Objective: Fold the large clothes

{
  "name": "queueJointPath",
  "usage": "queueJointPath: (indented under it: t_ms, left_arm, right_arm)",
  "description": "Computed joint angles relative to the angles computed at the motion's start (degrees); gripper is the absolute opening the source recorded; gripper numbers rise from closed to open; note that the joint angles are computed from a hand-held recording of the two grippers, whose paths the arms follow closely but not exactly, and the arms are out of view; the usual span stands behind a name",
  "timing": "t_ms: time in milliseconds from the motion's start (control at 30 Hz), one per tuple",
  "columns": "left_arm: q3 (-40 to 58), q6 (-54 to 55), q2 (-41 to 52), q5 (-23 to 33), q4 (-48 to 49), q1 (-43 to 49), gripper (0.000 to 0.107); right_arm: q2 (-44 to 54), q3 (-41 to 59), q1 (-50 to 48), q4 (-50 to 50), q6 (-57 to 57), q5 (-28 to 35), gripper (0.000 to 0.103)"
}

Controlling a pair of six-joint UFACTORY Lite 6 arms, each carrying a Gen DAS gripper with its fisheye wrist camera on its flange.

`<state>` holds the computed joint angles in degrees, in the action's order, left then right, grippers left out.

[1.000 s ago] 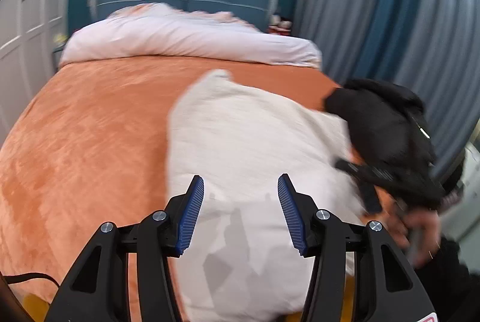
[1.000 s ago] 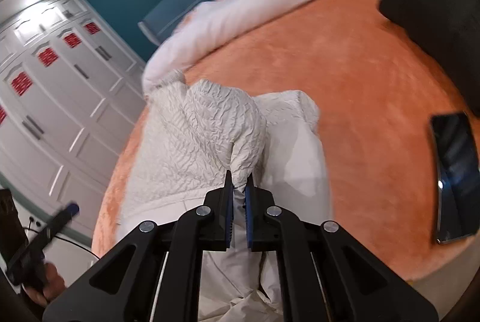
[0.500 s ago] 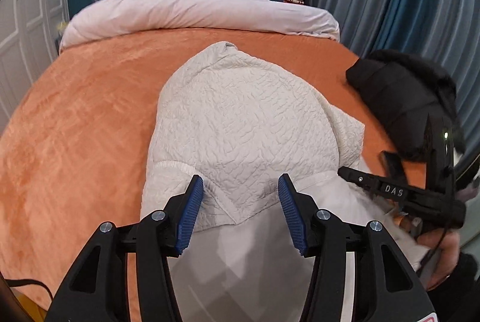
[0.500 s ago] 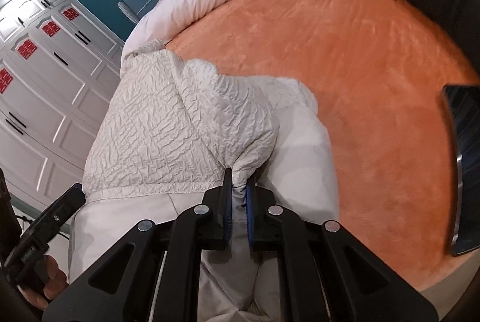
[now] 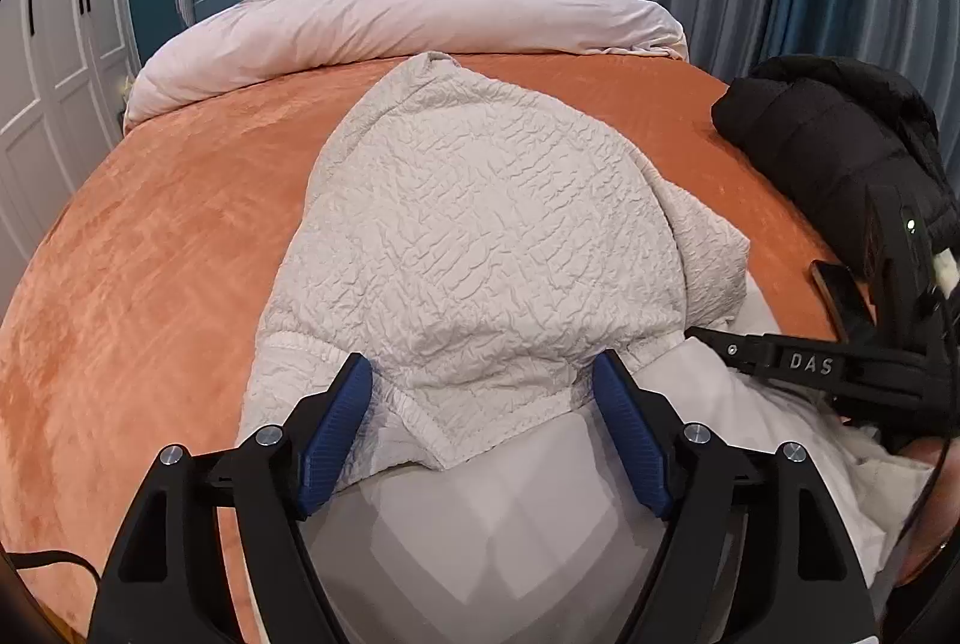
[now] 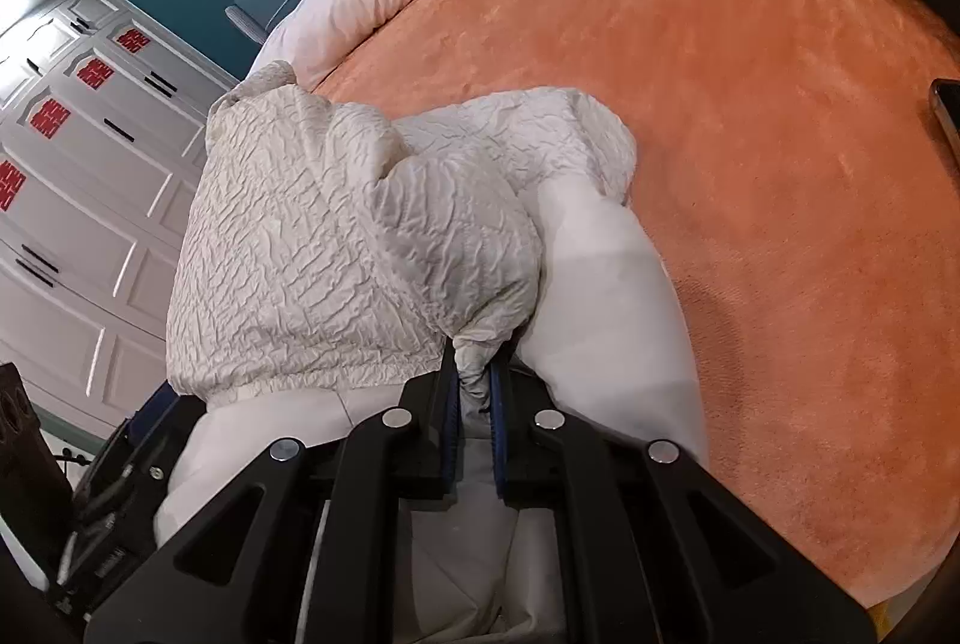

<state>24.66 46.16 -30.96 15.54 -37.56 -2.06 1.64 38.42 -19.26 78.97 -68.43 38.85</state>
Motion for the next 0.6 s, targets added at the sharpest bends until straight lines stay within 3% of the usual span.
queueJointPath:
  t_ms: [200, 367, 533, 600]
  left_arm:
    - [-0.8, 1.2, -0.8, -0.5, -0.9, 0.4, 0.077]
    - [2.9, -9.1, -1.3, 5.0, 8.1, 2.2, 0.079]
    - [6.2, -23.6, -2.9, 11.2, 19.2, 1.6, 0.079]
    - [7.0, -27.0, -4.0, 13.7, 22.1, 1.5, 0.079]
  right_arm:
    - [-3.2, 2.1, -0.6, -7.9, 9.2, -0.1, 0.010]
    - [-24.3, 2.8, 3.8, -36.8, 36.9, -3.5, 0.014]
    - [-36.6, 4.7, 19.5, -66.7, 63.6, 0.7, 0.014]
    - [-39.2, 3.8, 26.2, -73.0, 71.6, 2.8, 0.014]
